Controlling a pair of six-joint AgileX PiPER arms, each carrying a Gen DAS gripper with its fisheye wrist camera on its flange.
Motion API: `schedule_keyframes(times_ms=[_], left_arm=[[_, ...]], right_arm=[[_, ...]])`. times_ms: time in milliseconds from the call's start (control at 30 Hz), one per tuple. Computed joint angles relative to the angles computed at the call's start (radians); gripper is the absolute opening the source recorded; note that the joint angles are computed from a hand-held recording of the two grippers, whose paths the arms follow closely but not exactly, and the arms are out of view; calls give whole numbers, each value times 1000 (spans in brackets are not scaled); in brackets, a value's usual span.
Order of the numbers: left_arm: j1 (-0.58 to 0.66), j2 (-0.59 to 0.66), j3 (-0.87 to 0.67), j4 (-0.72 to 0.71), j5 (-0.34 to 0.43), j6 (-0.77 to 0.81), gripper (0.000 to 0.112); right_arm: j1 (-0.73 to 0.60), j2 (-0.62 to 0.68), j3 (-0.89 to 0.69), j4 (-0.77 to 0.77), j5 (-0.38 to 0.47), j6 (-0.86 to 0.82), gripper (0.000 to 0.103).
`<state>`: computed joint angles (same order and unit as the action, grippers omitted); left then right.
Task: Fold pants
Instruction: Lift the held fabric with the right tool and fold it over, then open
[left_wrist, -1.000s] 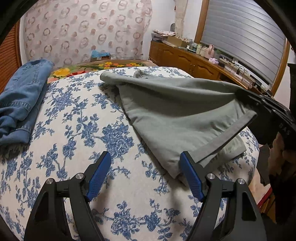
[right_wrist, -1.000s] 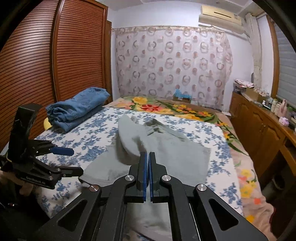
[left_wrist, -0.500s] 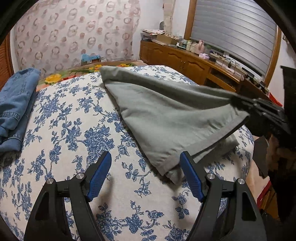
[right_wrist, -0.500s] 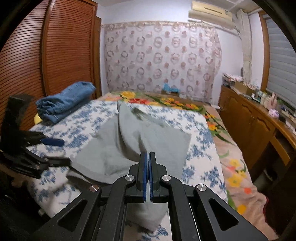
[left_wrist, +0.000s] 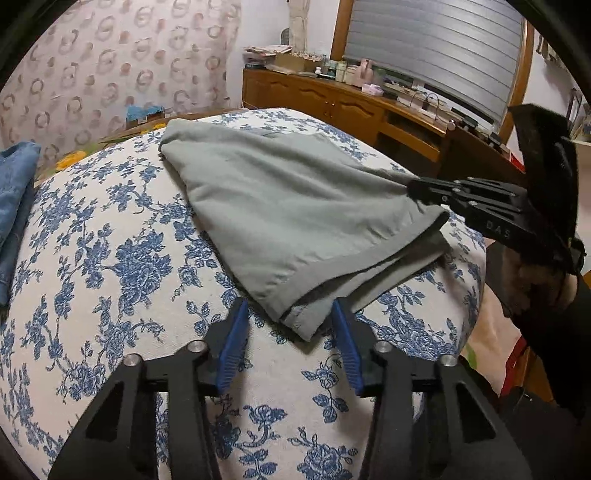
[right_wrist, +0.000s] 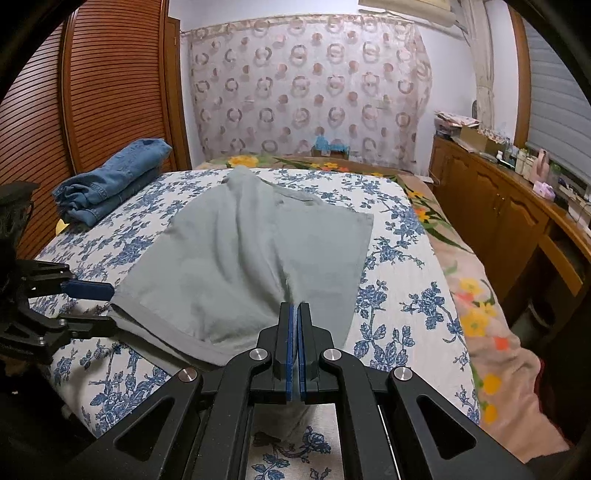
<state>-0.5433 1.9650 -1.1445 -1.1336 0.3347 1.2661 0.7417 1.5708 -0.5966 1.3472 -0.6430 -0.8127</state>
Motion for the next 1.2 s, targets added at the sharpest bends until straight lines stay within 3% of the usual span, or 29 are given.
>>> schedule_keyframes(times_ms=[233,400,733,967,1133,1200], left_arm=[[0,-9,8,-81,11,94,14],[14,-63,72,-178,23,199,13],[24,-89,93,-119,30,124,14],[50,-107,89,-149,22,124,39],[67,-89,54,-156,-9,106,73],[75,-74,34,-166,-15,107,76]], right_arm=[[-6,-7,30,-40,6,49,2],[-17,-14,34,-33,17,43,2],[61,-41,34,110,0,-83,2],[2,-58,47,78,46,-70,2],[-3,-69,42,97,63,-85,2],[-15,-78,43,95,74,-74,2]])
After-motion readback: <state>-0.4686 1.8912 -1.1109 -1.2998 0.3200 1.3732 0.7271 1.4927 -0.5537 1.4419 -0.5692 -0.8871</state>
